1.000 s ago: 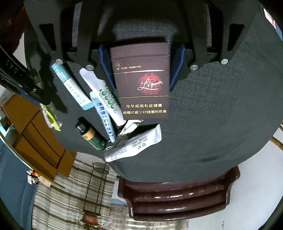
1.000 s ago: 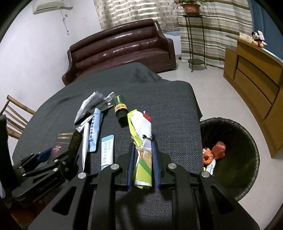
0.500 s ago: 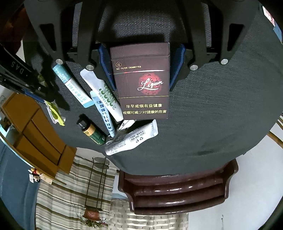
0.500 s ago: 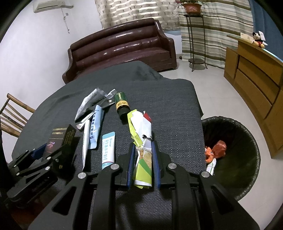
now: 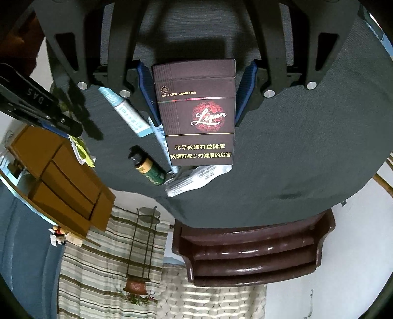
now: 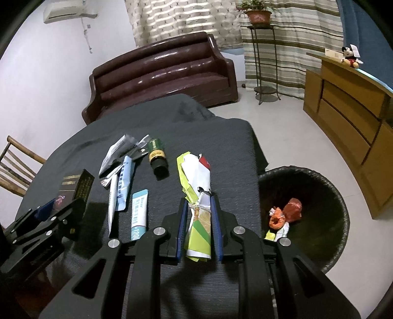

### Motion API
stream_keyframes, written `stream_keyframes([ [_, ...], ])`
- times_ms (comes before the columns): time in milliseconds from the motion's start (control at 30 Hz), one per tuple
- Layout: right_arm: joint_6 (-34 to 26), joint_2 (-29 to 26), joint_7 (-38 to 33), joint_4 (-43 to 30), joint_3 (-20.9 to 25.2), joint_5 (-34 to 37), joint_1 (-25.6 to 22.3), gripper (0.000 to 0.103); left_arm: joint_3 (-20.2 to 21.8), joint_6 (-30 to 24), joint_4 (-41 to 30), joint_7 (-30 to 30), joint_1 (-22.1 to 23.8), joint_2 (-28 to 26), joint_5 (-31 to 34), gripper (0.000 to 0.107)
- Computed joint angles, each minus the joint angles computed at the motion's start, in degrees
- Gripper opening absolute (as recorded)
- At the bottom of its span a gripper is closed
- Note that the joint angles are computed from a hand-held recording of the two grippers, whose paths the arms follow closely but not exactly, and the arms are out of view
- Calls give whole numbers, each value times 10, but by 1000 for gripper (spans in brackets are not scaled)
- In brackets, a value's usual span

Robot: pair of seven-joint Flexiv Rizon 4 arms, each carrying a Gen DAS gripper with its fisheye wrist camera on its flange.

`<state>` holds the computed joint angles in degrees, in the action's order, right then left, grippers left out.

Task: Collect trash
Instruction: 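Carry the cigarette box with the left gripper while the right carries the wrapper bundle to the wastebasket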

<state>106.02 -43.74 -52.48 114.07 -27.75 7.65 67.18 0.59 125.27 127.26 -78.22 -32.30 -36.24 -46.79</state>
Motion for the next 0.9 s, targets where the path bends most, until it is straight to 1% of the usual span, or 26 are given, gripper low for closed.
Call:
stream_keyframes([
  [167, 6, 2, 1, 14, -22, 15, 11, 20, -5, 7, -13, 2, -3, -3, 13, 56],
  [400, 12, 2, 5, 38, -60, 43, 27, 20, -11, 2, -47, 18, -13, -13, 26, 56],
  [567, 15, -5, 10, 60, -103, 68, 48, 20, -9, -14, -94, 38, -29, -34, 26, 56],
  [733, 12, -17, 19, 69, -132, 79, 55, 20, -4, -34, -145, 57, -49, -61, 22, 56],
  [900, 16, -26, 27, 75, -140, 83, 49, 20, 15, -62, -197, 85, -80, -88, 3, 56],
])
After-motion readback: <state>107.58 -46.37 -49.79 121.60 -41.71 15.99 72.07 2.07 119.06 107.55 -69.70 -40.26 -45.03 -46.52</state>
